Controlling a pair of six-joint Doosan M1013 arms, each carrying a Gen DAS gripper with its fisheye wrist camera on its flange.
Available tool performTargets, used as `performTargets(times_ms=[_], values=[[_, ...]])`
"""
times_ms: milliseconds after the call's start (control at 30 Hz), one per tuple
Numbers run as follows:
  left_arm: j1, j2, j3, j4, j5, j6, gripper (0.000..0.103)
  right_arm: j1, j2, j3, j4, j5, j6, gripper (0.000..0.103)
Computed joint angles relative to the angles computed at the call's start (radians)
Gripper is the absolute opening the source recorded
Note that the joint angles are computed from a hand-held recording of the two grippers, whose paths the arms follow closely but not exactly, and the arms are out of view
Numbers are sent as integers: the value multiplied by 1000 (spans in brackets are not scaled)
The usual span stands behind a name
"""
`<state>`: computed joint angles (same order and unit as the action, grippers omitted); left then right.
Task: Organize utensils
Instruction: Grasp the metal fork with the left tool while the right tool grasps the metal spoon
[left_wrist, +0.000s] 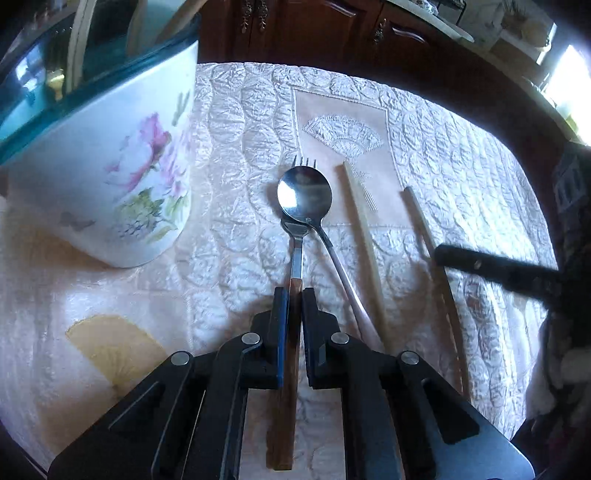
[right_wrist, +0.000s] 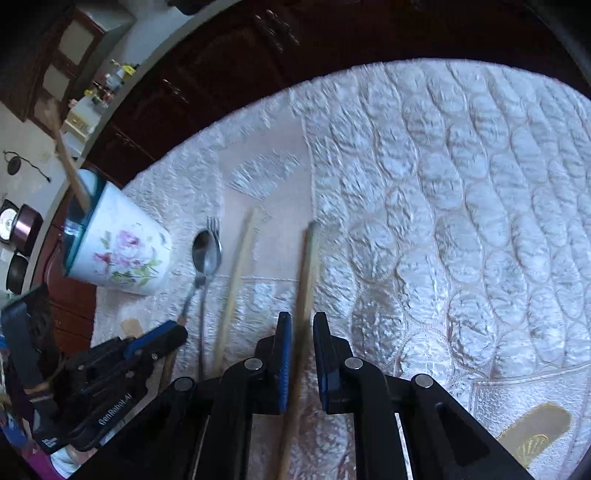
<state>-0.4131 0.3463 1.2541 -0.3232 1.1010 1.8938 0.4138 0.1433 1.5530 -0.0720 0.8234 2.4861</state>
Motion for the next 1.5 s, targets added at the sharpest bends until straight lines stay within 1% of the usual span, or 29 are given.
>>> performTargets(times_ms=[133,233,333,400,433,500,533,567,633,667,700,733,767,833,867,900,967,1000,1033,1133,1167,1200,1267,1300,1400,1500], values=[[13,-54,63,26,-65,29,6,10,0,-22,13,-11,-56,11],[28,-112,125,83,-128,38,6,20,25,-62,65,-16,-138,11],[55,-145,160,100,-133,33,6,33,62,-104,137,-7,-246,13],[79,-160,177,97,-116,16,6,51,89,-126,165,4,-300,17],[90,-167,186,97,-107,3,6,60,105,-145,172,24,-329,19],[106,-180,202,104,-103,-23,6,76,130,-173,178,58,-389,28],[117,-186,210,102,-101,-35,6,87,149,-197,176,92,-431,30],[121,-189,215,103,-98,-42,6,100,167,-221,135,133,-435,30],[133,-195,224,96,-97,-67,6,119,193,-251,45,206,-398,30],[138,-196,225,89,-92,-72,6,121,193,-249,35,209,-383,31],[144,-195,224,79,-83,-74,6,123,188,-241,34,201,-369,31],[148,-194,224,69,-77,-81,6,124,184,-238,46,213,-342,30],[152,-194,225,60,-70,-82,6,121,180,-233,76,218,-347,30],[159,-185,217,14,-31,-70,6,108,162,-208,251,184,-424,30],[164,-178,211,-23,-7,-57,6,105,161,-206,301,173,-457,30],[165,-175,207,-44,4,-50,9,108,155,-198,334,161,-482,30],[170,-172,198,-67,11,-34,10,117,153,-198,312,159,-473,30],[175,-172,194,-73,7,-29,13,116,148,-193,302,150,-464,30],[179,-171,188,-76,-1,-28,17,113,145,-185,300,133,-454,30],[196,-153,157,-100,-11,-6,22,87,115,-149,252,81,-405,31],[198,-143,144,-121,-11,13,23,82,110,-141,251,62,-405,31],[202,-131,132,-143,-5,37,26,71,110,-134,253,37,-411,31],[206,-96,95,-168,23,74,27,58,113,-133,280,19,-452,31],[208,-77,77,-180,37,92,27,48,117,-131,315,-1,-511,31],[209,-39,37,-182,65,146,27,35,142,-162,343,21,-588,31],[211,-7,-3,-185,109,206,27,25,161,-176,391,18,-645,31]])
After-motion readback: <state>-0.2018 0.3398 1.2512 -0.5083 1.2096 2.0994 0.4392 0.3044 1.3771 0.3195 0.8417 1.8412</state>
